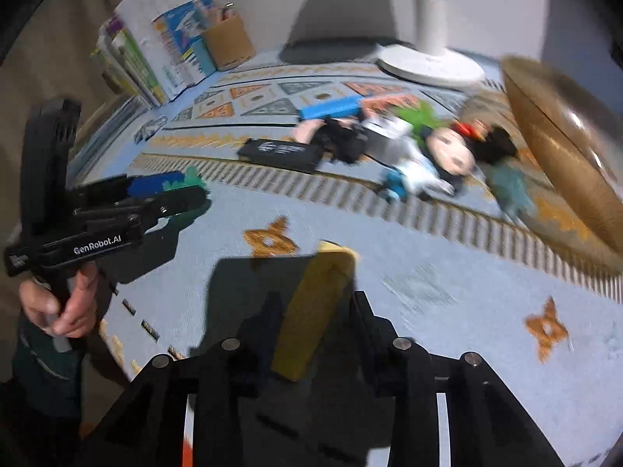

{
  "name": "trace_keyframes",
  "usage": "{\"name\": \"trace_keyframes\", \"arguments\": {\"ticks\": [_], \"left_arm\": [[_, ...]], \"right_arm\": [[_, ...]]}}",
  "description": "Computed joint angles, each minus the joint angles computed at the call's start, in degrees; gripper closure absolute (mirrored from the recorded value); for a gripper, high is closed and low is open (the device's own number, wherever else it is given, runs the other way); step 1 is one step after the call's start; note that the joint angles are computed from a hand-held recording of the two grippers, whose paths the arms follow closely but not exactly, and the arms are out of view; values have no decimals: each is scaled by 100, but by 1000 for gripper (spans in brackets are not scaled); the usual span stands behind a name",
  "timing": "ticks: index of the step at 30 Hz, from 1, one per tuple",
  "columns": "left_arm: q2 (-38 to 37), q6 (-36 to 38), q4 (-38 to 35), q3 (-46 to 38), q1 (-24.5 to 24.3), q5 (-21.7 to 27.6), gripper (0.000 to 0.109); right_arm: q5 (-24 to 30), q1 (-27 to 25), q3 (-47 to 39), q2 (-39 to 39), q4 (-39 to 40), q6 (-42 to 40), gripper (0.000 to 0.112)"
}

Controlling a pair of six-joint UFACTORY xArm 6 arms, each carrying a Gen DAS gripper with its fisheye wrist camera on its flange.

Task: Organize rigid objects
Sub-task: 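Grasp the green translucent figure with left tool while right grasps the yellow stick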

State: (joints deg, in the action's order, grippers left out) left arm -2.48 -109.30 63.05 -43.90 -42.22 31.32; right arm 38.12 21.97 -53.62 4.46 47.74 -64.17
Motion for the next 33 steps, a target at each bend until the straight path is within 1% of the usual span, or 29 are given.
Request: {"name": "trace_keyframes", "arguments": {"ticks": [1, 2, 3, 5, 7, 8, 10, 11, 12, 13, 14, 15, 16, 18, 19, 21, 22, 25, 26, 27, 31, 33], "left_arm": [[17, 2, -14, -9, -8, -3, 59], [40, 60, -76, -24, -13, 11, 59], [46, 88, -108, -23, -10, 8, 59], [47, 93, -134, -16, 0, -16, 59], [37, 81, -149, -3, 6, -15, 59], [44, 91, -176, -14, -4, 11, 59], [69, 113, -224, -51, -31, 82, 59], [73, 117, -246, -60, -46, 114, 59], [75, 113, -258, -62, -50, 121, 59], [77, 106, -275, -67, -64, 141, 59], [79, 103, -293, -75, -82, 175, 59], [84, 95, -311, -90, -104, 211, 59], [88, 87, -328, -104, -126, 238, 59], [96, 79, -374, -164, -189, 346, 59], [92, 61, -373, -196, -229, 413, 59], [68, 74, -349, -295, -324, 586, 59], [62, 111, -354, -353, -373, 686, 59], [41, 250, -402, -572, -542, 1074, 59], [21, 250, -379, -649, -596, 1181, 59], [22, 238, -351, -717, -639, 1254, 59], [88, 432, -229, -1180, -782, 1534, 59], [210, 618, -117, -1558, -846, 1689, 59]], "right_arm": [[-32, -96, 17, -1, 61, 53, 74], [-113, -134, -2, 31, 47, 223, 64], [-119, -194, 5, 47, 9, 404, 47], [-36, -277, 65, 12, 207, 496, 40], [-14, -223, 190, -92, 384, 562, 38], [-174, -134, 273, -150, 398, 658, 37], [-679, 214, 434, -242, 177, 978, 38], [-1042, 409, 563, -293, -8, 1139, 38], [-1602, 667, 751, -340, -370, 1427, 48], [-2015, 841, 888, -352, -782, 1720, 52], [-2381, 995, 1016, -358, -1058, 1899, 60], [-2507, 1100, 1089, -401, -1094, 1907, 70], [-2479, 1142, 1092, -416, -978, 1799, 75], [-2395, 1211, 1090, -459, -628, 1474, 89], [-2180, 1199, 1056, -504, -188, 1056, 89], [-1483, 1068, 929, -547, 607, 369, 89], [-1381, 1052, 916, -559, 730, 274, 89], [-1341, 1005, 935, -644, 1094, 1, 89], [-1249, 920, 960, -740, 1244, -111, 89], [-1127, 761, 935, -823, 1398, -221, 89], [-961, 197, 823, -1127, 1719, -395, 89], [-852, -192, 695, -1272, 1897, -451, 89]]}}
